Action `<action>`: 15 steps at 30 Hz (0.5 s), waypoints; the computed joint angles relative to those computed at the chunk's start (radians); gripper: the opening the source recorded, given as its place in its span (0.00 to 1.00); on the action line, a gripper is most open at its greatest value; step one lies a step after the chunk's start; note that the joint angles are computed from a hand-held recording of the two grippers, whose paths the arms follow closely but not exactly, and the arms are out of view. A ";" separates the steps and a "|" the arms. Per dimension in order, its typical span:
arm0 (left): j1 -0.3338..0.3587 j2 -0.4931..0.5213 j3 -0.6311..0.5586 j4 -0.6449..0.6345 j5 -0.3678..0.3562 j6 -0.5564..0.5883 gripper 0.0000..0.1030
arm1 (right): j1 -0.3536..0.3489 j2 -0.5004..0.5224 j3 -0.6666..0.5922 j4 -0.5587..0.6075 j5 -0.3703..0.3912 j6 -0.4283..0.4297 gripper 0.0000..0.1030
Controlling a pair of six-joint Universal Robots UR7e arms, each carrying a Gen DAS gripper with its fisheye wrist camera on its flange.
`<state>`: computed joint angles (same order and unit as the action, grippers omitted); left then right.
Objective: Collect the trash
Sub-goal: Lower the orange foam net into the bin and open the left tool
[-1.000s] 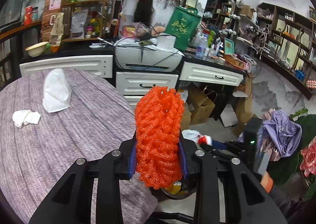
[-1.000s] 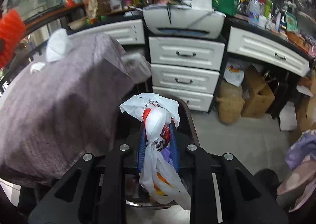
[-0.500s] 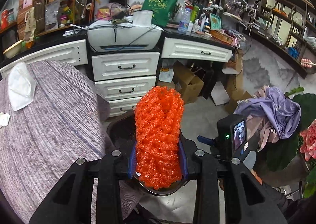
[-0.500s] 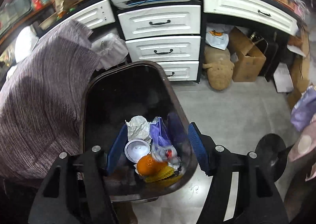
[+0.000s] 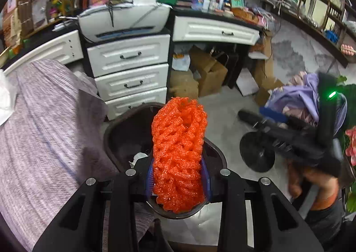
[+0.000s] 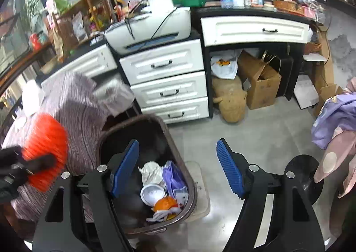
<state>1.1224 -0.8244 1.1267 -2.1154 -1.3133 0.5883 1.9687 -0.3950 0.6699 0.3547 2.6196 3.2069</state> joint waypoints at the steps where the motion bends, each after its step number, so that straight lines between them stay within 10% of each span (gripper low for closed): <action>1: -0.001 0.005 -0.002 0.004 0.007 0.004 0.33 | 0.003 -0.011 0.015 -0.016 0.004 -0.006 0.70; 15: -0.006 0.081 -0.044 0.079 0.106 0.025 0.36 | 0.003 -0.059 0.077 -0.053 0.004 0.026 0.72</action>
